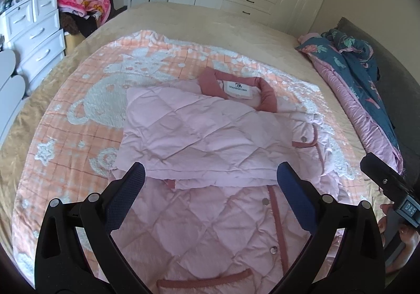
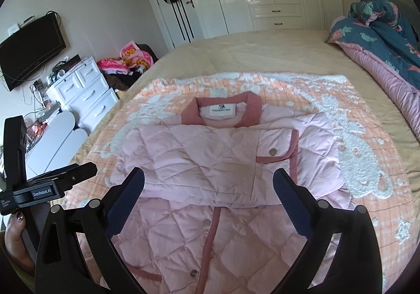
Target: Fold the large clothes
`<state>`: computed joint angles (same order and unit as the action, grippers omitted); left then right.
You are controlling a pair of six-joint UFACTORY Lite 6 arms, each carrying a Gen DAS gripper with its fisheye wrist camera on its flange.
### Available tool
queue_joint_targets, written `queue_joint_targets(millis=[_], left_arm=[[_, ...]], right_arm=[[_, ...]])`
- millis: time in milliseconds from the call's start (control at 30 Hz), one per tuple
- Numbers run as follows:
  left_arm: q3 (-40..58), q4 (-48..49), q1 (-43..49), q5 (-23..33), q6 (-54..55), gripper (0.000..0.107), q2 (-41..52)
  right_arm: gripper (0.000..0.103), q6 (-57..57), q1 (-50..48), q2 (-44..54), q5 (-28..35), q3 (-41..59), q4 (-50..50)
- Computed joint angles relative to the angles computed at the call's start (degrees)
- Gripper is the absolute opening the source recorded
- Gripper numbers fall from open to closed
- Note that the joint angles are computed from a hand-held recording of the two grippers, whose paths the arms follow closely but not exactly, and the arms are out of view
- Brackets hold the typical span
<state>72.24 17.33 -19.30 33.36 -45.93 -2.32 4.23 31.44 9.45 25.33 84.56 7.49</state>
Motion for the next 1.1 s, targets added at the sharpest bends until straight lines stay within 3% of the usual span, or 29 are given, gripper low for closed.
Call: queue_joint_targets(millis=[600, 1100], left_arm=[[-5.76, 10.08, -9.19, 6.82, -12.82, 0.094, -13.11], [-18.58, 19.84, -21.15, 14.11, -29.49, 0.094, -26.22]], right_arm=[[0.099, 2.49, -0.18, -19.32, 2.58, -12.84, -3.36], [0.099, -8.14, -6.6, -36.13, 4.73, -27.93, 4.07]])
